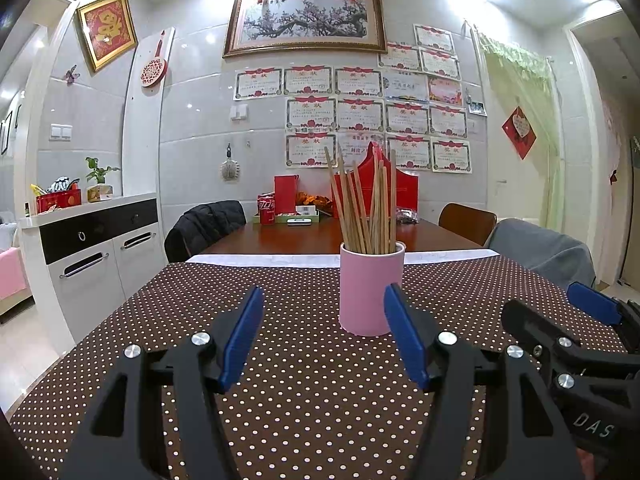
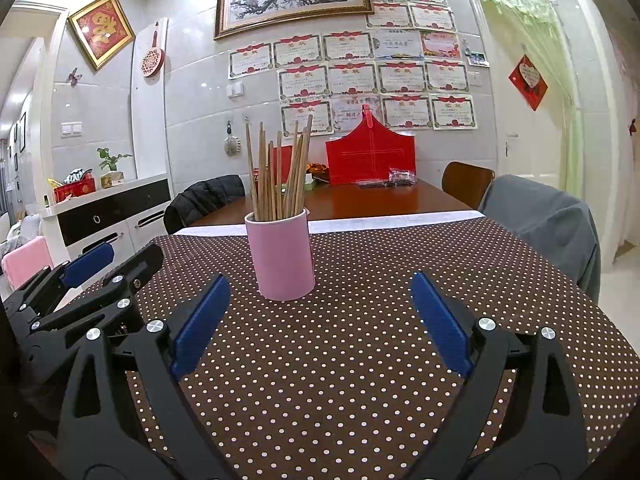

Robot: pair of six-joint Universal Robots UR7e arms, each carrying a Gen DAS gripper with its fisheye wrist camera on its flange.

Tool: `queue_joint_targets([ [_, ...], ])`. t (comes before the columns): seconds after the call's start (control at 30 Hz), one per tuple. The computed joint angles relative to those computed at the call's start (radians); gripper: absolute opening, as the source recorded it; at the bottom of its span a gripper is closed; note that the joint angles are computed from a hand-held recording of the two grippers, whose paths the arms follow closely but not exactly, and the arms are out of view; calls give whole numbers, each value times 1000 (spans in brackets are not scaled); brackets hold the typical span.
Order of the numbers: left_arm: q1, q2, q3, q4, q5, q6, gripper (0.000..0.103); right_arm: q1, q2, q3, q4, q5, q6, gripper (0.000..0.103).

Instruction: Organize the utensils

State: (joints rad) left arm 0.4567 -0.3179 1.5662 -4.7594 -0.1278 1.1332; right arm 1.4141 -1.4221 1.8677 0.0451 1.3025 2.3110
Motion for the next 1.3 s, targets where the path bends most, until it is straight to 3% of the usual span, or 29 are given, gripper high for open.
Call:
queue_joint_targets([
  [0.67,1,-2,5,15,2,-18,63,-3,-1,1,1,1,-1,91],
  [1.07,5,8,-15,-43,7,58,63,-18,-4,19,-15,0,-3,91],
  [1.3,6,5,-2,3,14,-1,63,-16,-6,23,-20,7,-5,91],
])
